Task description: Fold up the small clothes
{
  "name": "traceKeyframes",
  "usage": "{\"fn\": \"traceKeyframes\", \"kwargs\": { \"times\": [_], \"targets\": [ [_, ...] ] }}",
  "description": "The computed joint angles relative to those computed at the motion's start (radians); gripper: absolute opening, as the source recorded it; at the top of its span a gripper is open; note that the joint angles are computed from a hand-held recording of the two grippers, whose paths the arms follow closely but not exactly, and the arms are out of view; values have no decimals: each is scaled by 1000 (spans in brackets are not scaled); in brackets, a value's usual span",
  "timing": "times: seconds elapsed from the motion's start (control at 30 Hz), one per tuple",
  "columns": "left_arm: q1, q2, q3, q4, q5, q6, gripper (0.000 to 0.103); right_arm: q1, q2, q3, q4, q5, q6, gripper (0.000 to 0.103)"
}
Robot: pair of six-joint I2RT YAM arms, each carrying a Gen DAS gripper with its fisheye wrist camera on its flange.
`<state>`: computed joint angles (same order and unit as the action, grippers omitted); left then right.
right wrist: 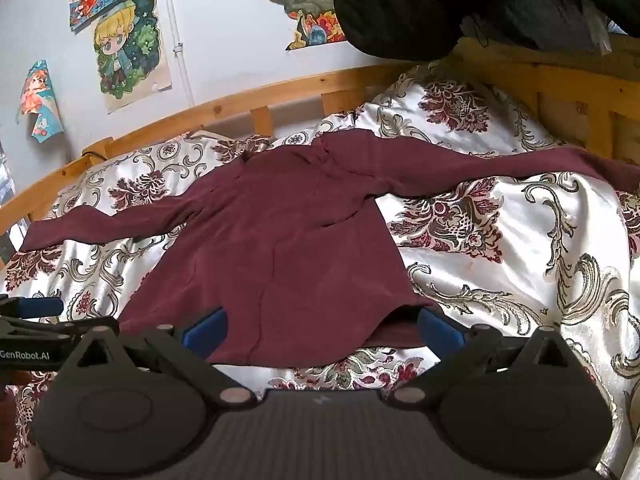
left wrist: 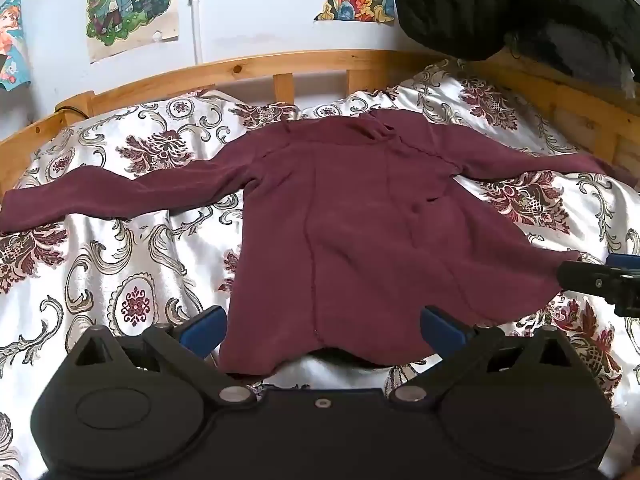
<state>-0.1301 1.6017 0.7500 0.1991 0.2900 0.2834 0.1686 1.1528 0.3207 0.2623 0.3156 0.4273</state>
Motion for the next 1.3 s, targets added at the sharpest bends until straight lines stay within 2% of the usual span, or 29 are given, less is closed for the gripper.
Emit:
{"fn": "traceKeyframes", "kwargs": {
  "times": [0.8, 1.3],
  "targets": [
    [-4, -10, -14, 4, -6, -2, 102, -35, 14, -23, 38, -31, 1, 103],
    [-1, -8, -16, 4, -5, -1, 102, -22, 3, -9, 5, -19, 19, 103]
  ]
}}
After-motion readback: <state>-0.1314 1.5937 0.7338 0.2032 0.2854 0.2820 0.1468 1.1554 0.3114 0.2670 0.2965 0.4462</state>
